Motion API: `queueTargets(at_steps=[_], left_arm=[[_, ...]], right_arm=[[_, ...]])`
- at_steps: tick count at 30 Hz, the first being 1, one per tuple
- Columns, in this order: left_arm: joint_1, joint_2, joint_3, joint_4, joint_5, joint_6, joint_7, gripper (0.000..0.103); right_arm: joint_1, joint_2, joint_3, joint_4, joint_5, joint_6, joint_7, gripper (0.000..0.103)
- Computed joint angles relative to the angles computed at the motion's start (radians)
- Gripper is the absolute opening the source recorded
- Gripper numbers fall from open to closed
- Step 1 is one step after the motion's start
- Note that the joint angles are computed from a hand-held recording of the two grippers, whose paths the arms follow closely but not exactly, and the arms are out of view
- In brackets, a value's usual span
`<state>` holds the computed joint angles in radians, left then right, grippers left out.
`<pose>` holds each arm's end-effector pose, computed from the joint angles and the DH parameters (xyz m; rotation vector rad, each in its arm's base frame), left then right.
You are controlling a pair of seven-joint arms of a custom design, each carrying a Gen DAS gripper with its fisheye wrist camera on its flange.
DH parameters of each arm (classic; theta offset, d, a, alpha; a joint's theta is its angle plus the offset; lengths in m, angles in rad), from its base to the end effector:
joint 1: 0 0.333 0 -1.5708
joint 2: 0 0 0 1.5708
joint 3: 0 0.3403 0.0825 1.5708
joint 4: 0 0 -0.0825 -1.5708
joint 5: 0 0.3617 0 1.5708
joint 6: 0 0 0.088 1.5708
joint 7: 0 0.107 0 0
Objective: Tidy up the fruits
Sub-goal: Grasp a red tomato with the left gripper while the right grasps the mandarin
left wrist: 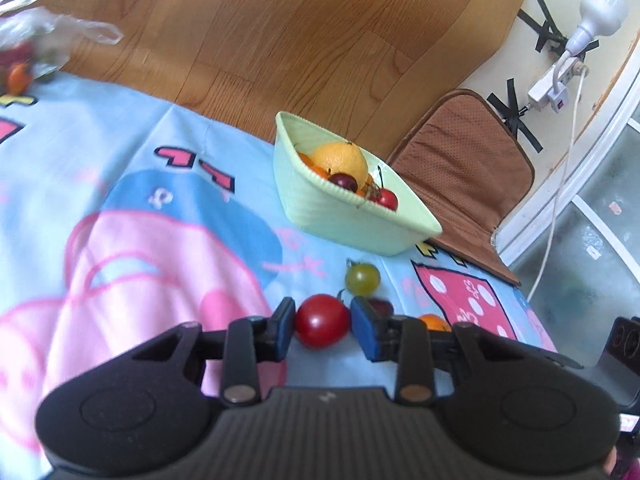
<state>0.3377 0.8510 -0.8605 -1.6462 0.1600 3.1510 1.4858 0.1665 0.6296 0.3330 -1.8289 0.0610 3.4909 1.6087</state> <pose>0.7024 -0.2147 0.3787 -1.8021 2.0017 -1.4853 0.6355 0.2827 0.3680 -1.6447 1.3198 -0.4501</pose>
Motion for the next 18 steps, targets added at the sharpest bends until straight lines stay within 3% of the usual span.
queueTargets(at_steps=[4,10,14,18], left_arm=[[0.096,-0.052,-0.067,-0.171,0.038,0.071,-0.004,0.031],[0.173,-0.123,-0.113,-0.355,0.139,0.175,-0.062,0.031],[0.13,-0.201,-0.042,-0.423,0.183,0.246,-0.1,0.031],[0.102,-0.251,0.006,-0.446,0.219,0.275,-0.147,0.037]], right_arm=[[-0.011,-0.063,0.025,-0.133,-0.015,0.073,0.034,0.038],[0.038,-0.142,-0.006,-0.265,-0.063,0.129,0.077,0.038],[0.178,-0.164,-0.12,-0.29,0.019,0.143,-0.01,0.04],[0.213,-0.162,-0.144,-0.286,0.073,0.144,-0.051,0.04]])
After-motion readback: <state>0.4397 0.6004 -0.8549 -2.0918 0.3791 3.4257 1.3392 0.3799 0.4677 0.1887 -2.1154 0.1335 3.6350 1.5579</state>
